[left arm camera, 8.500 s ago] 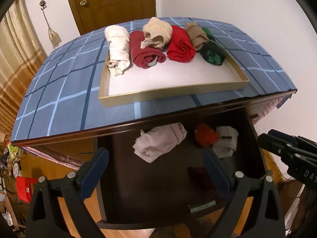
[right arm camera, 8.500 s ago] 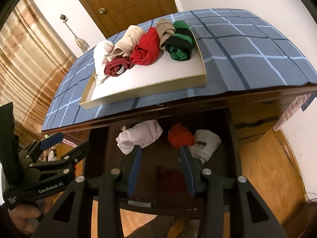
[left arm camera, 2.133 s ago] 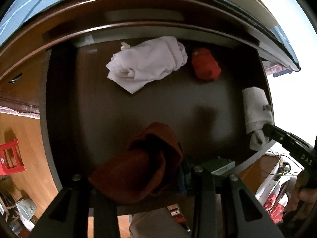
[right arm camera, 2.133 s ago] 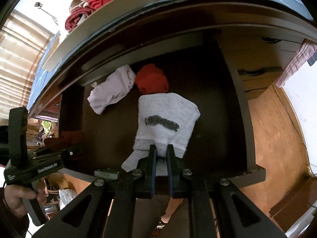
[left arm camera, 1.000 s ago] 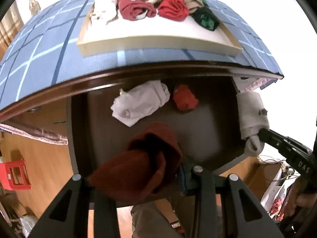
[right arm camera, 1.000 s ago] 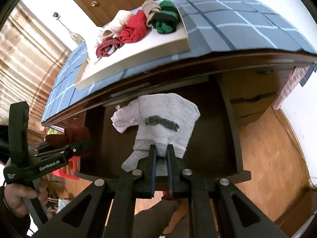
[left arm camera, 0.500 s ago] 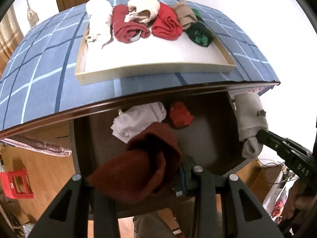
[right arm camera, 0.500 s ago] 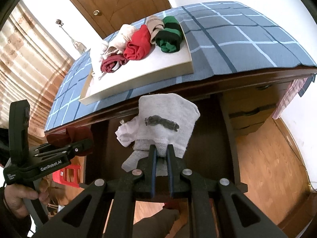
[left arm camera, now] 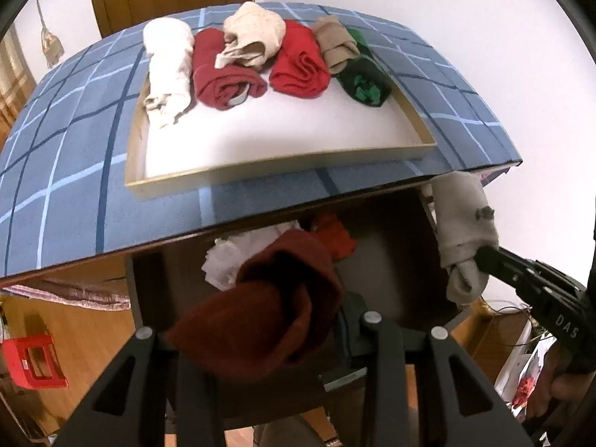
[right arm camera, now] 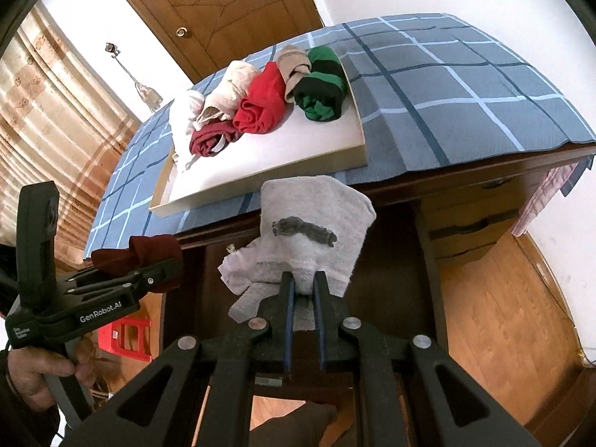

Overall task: Take underwear out of drawer
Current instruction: 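Lift the white sock with right tool while left tool lifts dark red sock to tray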

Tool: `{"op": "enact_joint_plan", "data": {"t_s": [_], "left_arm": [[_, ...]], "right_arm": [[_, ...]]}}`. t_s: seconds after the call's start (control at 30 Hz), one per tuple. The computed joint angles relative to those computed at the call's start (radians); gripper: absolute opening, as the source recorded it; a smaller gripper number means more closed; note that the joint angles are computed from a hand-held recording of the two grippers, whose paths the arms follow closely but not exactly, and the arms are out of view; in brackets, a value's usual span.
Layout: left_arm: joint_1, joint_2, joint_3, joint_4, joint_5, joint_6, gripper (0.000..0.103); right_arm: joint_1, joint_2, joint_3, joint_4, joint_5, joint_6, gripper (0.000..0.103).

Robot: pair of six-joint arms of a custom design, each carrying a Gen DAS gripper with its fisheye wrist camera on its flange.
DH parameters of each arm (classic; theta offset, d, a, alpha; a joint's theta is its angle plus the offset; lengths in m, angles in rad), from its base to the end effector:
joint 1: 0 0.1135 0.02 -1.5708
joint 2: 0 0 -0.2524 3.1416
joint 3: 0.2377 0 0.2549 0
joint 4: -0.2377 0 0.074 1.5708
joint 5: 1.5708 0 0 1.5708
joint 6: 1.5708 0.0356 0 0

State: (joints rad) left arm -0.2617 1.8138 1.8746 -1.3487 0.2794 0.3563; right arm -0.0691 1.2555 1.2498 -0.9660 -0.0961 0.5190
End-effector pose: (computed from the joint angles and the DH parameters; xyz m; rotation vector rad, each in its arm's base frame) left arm 0.3400 -0.1012 0.3295 0.9123 2.6720 -0.3775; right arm 0.2511 -0.0140 0.3217 0.7063 2.4637 0.2967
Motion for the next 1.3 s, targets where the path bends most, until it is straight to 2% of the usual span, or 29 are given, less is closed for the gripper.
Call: {"op": "enact_joint_plan", "data": {"t_s": [0.73, 1.07, 1.3], "left_arm": [[-0.055, 0.170, 0.259, -0.055, 0.018, -0.043, 0.035], [-0.084, 0.295, 0.475, -0.116, 0.028, -0.067, 0.035], [-0.110, 0.420, 0.695, -0.189, 0.028, -0.091, 0.035]], "right_arm": [[-0.048, 0.110, 0.106, 0.031, -0.016, -0.032, 0.011], [-0.074, 0.167, 0.171, 0.040, -0.029, -0.057, 0.011], [-0.099, 0.215, 0.220, 0.052, -0.041, -0.073, 0.011]]}}
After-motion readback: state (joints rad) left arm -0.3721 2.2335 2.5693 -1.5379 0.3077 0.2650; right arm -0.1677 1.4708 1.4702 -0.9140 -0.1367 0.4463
